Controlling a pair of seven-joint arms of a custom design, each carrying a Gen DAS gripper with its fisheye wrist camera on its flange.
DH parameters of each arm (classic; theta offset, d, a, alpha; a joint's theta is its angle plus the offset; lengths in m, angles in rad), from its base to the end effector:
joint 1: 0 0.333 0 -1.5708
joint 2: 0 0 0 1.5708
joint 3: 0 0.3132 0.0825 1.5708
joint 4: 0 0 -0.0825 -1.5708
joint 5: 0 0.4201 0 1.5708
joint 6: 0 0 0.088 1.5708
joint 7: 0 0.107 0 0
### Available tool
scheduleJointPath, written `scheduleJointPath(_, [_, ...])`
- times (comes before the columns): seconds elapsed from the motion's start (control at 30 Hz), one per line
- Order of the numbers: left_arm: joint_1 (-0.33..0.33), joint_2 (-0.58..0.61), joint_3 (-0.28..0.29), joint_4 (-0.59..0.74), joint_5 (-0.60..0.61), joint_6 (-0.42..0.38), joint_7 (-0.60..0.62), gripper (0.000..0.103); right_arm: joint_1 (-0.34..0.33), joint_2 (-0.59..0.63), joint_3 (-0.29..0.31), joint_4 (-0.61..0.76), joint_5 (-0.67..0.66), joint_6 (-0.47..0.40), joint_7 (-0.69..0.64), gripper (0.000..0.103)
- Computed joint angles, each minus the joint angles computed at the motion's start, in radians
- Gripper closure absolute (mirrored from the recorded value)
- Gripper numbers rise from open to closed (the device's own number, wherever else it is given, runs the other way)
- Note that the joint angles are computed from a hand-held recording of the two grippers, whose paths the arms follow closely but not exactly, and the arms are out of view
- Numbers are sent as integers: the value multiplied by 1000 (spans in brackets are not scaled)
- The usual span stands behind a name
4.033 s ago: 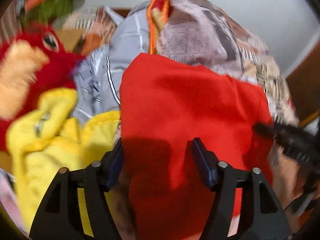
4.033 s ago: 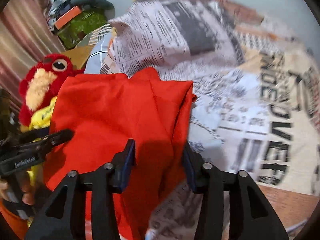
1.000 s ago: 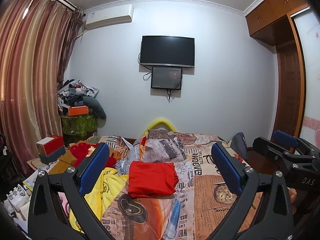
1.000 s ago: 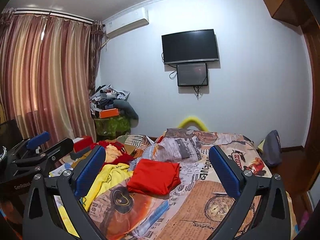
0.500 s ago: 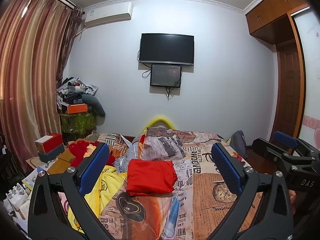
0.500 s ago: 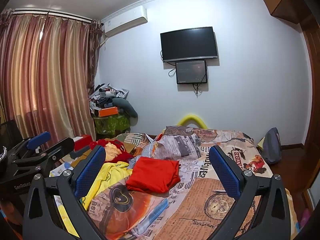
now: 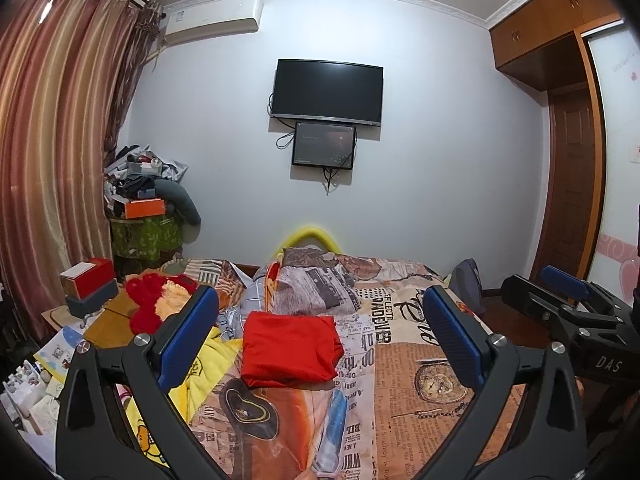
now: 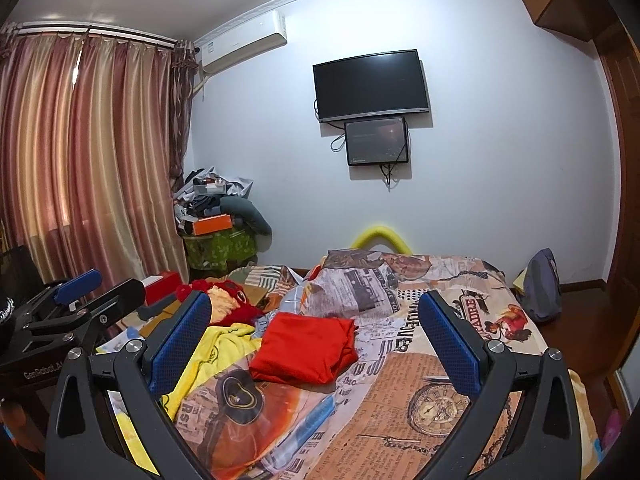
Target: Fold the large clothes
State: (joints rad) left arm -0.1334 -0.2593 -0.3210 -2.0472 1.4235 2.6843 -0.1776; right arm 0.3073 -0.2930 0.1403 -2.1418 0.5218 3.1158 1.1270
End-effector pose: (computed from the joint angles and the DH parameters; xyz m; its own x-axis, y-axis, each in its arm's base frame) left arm 0.4858 -0.2912 0.6119 0.0746 -0.9889 0.1281 -0.2232 -0.1418 -0.9644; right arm 0.5019 0.2050 0.6618 0.4172 -0.9080 -0.0377 -0.2867 -0.0921 -0.9536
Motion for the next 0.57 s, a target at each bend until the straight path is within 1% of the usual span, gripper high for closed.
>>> scheduleJointPath(0.13, [0, 3, 5, 1, -6, 15, 15, 1, -6, 1, 4, 0, -3, 2, 8, 0])
scheduleJointPath(0.57, [-14, 22, 1, 12, 6, 0, 30, 1, -3, 7, -3, 6, -1, -4, 15, 0])
